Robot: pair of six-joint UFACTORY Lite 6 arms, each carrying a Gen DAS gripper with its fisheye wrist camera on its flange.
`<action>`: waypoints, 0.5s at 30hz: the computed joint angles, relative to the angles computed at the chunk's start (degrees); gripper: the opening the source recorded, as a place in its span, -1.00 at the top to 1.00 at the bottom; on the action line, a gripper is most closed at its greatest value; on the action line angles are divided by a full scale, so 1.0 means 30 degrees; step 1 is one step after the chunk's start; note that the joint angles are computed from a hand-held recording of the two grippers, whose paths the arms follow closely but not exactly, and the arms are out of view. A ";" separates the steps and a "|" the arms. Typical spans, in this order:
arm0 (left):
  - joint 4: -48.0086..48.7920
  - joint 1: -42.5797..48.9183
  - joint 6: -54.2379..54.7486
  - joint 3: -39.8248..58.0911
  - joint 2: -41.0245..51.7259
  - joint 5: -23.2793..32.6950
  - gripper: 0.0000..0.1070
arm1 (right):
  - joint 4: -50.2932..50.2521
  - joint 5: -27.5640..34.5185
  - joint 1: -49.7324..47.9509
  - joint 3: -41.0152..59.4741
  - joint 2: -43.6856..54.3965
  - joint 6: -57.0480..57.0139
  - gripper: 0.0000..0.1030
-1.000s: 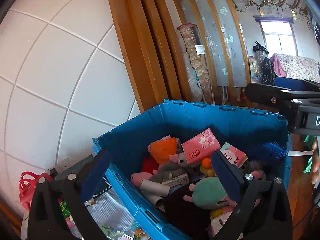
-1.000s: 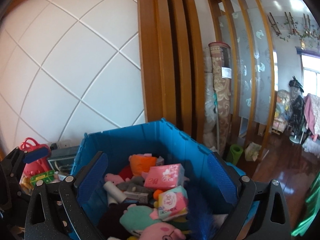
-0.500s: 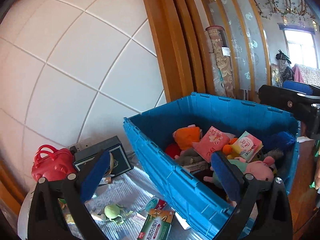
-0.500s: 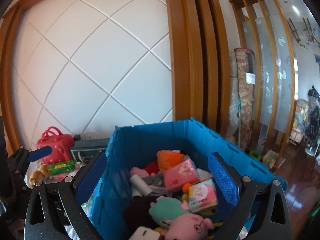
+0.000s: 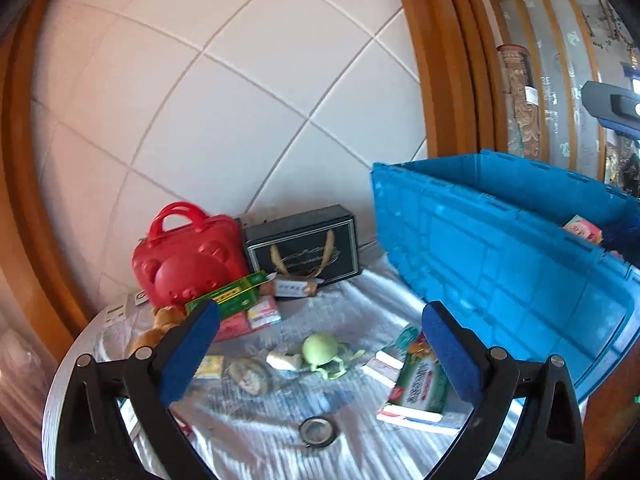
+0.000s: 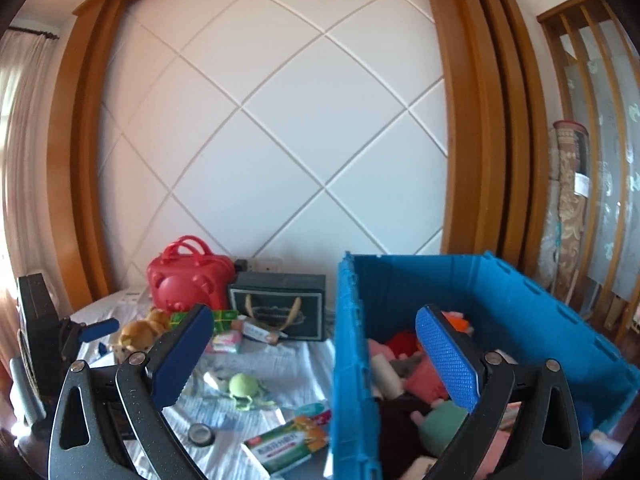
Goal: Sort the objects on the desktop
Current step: 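Move both open tools back toward the table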
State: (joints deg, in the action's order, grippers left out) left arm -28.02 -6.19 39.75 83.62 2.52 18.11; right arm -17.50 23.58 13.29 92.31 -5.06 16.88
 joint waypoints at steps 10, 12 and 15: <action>-0.6044 0.8244 0.8180 0.5264 0.6126 0.4653 -0.91 | -0.5791 0.2296 0.5322 0.6219 0.7801 0.6465 -1.00; -0.6373 0.8725 0.9059 0.6504 0.7476 0.5161 -0.91 | -0.5557 0.2955 0.5740 0.7806 0.9511 0.6469 -1.00; -0.6006 0.8820 0.9134 0.8552 0.9612 0.5772 -0.91 | -0.5114 0.3681 0.6193 0.9952 1.1964 0.6276 -1.00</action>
